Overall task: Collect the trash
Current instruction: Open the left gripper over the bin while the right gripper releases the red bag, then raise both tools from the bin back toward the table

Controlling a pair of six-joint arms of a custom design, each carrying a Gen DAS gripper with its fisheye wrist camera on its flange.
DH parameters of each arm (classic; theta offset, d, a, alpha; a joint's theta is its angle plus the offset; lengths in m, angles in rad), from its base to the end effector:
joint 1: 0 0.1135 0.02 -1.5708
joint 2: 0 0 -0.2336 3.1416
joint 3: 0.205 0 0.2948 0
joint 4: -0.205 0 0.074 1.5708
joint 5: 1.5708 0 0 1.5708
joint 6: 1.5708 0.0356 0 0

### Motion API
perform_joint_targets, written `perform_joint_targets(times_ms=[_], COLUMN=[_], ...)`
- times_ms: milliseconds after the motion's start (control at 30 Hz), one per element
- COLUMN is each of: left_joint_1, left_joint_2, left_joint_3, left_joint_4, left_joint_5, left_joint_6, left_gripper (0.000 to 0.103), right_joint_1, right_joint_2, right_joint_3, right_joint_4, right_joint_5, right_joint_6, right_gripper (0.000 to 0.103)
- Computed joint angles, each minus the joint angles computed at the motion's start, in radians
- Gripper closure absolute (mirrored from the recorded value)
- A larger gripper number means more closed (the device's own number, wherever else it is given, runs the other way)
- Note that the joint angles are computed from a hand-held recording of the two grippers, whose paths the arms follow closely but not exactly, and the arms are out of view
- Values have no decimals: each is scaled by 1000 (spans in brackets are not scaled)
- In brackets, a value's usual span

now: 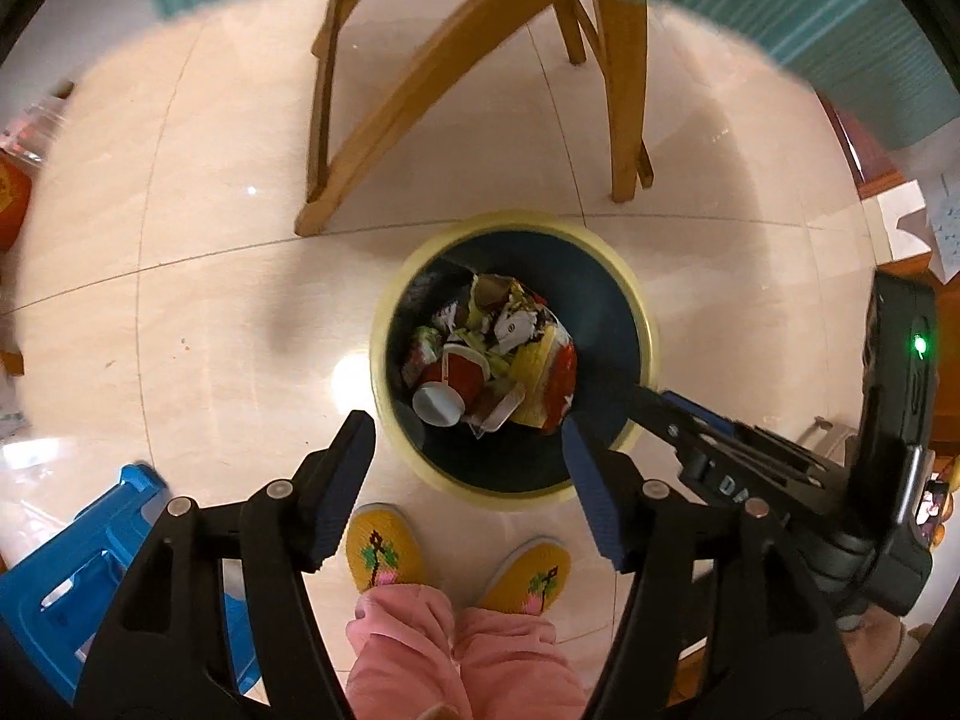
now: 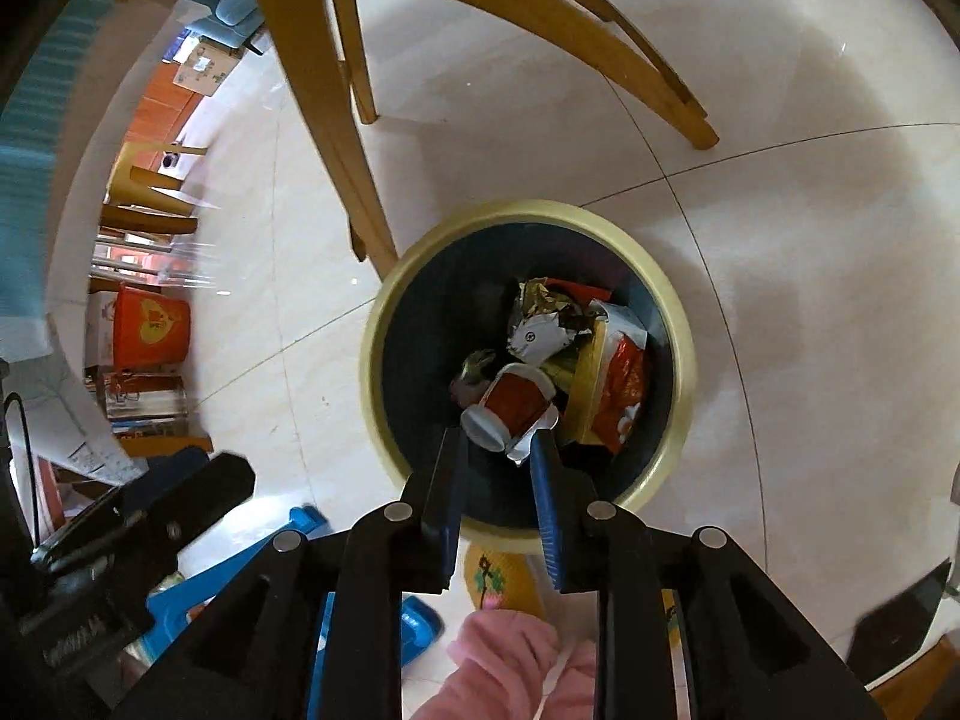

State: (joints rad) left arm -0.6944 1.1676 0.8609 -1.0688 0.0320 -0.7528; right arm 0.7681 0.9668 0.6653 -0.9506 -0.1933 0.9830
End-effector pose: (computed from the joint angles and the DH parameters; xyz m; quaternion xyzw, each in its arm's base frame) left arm 0.1859 -0.1563 0.1909 -0.0275 0.9947 -0.0765 0.0625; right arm 0.1498 0.1542 0.1739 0.0902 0.9787 0.1823 0.0280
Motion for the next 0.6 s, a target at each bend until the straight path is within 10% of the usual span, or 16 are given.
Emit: perform_joint_targets(times_ms=[600], left_joint_1=[-69], left_joint_2=[1], left_joint_3=[577], left_joint_4=[-490], left_joint_5=[-132], left_joint_6=[-94], left_gripper=[41], right_joint_1=[97], right_joint_2=[113], right_joint_3=[753], right_joint_4=[-544], right_joint_5=[137], right_joint_6=[29], right_gripper=[81])
